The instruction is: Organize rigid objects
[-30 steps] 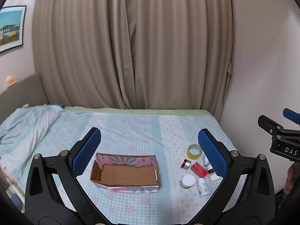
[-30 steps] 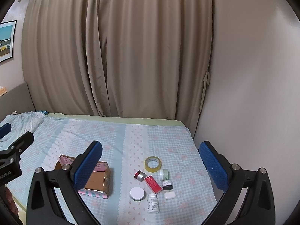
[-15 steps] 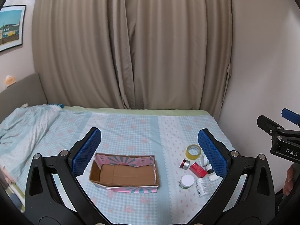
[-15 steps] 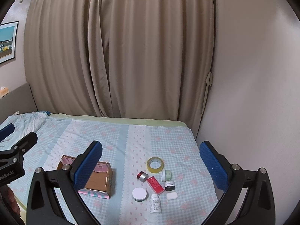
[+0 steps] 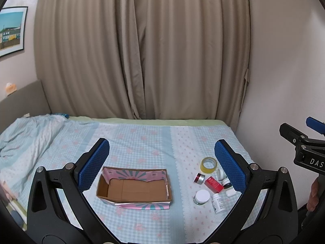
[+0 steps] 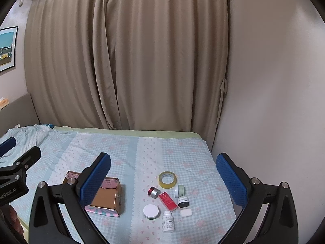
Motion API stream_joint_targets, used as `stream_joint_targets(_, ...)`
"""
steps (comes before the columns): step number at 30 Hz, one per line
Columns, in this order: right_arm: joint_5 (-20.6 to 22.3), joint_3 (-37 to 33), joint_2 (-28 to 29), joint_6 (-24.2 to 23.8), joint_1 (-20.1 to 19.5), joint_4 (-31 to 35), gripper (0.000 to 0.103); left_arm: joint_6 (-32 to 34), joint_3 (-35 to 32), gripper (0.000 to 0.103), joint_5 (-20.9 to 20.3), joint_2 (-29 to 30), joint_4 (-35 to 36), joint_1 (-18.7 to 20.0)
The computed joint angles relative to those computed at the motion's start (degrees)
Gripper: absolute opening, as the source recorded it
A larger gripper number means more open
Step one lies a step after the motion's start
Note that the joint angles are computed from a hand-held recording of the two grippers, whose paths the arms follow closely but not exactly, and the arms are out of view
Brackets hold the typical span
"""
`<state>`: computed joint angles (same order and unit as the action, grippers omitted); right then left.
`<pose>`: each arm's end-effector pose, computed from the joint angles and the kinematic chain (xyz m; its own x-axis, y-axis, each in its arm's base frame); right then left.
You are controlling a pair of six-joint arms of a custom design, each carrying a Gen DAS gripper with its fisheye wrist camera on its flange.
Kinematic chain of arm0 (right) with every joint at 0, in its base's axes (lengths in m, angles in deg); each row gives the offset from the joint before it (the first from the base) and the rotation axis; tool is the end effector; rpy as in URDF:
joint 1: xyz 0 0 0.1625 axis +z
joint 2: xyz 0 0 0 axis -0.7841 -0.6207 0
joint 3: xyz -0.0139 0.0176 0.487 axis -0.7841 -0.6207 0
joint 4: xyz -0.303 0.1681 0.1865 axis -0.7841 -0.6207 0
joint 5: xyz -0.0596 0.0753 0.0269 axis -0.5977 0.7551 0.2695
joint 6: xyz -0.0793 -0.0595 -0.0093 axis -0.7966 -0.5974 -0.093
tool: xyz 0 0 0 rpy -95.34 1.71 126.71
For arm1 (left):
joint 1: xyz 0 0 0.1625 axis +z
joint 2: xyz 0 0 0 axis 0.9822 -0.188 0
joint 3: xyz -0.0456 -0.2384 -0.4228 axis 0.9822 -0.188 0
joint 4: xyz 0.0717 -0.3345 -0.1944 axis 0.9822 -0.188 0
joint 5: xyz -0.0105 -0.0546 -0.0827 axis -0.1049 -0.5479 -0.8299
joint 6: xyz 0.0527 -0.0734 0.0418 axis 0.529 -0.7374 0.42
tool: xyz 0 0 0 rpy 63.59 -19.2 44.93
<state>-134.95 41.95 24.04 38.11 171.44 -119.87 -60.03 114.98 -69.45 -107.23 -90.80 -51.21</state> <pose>0.3539 -0.5044 0.4530 -0.6529 0.0844 0.7528 -0.6591 0.4264 -0.6195 -0.5321 -0.5388 0.2984 -0.7243 0.0007 -0.6895 0.6218 0.4326 -0.6528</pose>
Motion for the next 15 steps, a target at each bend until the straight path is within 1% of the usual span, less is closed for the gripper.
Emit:
stream_joint_targets(5, -0.1, 0.3, 0.1, -0.1, 0.0, -0.4, 0.103, -1.0, -0.2, 0.102, -0.2, 0.2, 1.1, 0.0)
stream_joint_targets(7, 0.0, 0.7, 0.0, 0.0, 0.0, -0.6, 0.103, -2.1, -0.8, 0.102, -0.5, 0.3, 2.7, 0.1)
stream_joint_targets(11, -0.3, 0.6, -0.8, 0.9, -0.4, 0.7, 0.103, -3.4, -2.8, 0.102, -3.0, 1.2, 5.1, 0.8)
stream_joint_targets(13, -0.7, 0.5, -1.2, 0.2, -0.8, 0.1, 0.103, -3.6, -3.8, 0.102, -4.6, 2.1, 5.4, 1.3)
stream_joint_targets(15, -1.8, 0.2, -1.2, -1.5, -1.5, -1.1, 0.103, -4.6, -4.9, 0.102, -5.8, 3.3, 6.6, 1.9)
